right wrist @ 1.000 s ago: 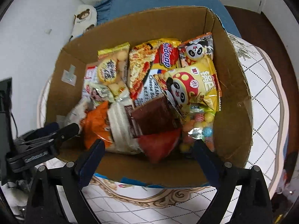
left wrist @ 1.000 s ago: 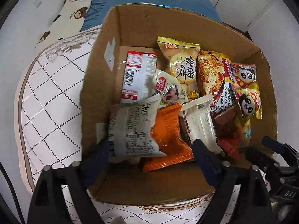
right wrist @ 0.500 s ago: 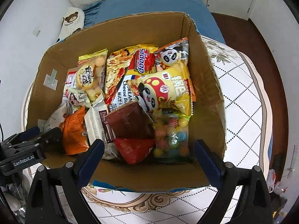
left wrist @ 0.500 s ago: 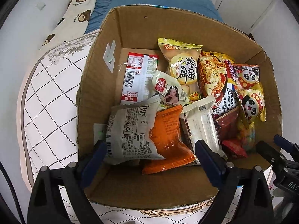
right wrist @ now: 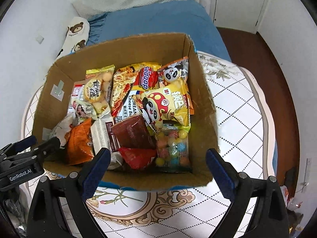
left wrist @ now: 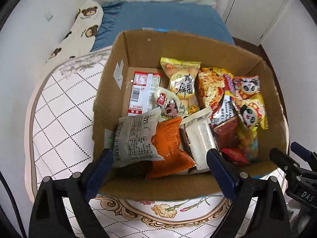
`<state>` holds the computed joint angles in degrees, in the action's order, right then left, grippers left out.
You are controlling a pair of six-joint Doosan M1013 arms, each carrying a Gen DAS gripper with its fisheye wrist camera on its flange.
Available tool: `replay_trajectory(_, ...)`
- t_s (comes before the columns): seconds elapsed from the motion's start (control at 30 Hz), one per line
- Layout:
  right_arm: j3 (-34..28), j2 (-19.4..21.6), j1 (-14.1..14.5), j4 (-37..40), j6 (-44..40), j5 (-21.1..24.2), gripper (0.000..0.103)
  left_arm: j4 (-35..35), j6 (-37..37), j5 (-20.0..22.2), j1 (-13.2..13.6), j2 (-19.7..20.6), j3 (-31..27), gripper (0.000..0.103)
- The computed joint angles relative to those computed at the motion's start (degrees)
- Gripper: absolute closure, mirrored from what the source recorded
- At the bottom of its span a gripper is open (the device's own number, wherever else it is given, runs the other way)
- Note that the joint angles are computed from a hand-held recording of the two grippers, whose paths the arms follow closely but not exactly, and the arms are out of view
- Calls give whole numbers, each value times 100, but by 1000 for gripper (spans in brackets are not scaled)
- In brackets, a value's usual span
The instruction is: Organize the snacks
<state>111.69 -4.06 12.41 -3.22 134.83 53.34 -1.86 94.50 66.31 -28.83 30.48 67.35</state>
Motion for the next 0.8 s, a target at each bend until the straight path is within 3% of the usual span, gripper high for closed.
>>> replay_trajectory(0.23, 68, -437, 370, -704, 664, 40, 2, 1, 68, -495, -20, -519, 423, 7)
replay_trajectory(0.63, -37, -1207, 1362, -2074, 1921, 557, 1, 188, 83, -1392, -121, -1513, 1331, 7)
replay_trajectory(0.8, -70, -1473, 1793, -2393, 2337, 801, 1, 0, 152, -1503, -106, -1834, 1635, 7)
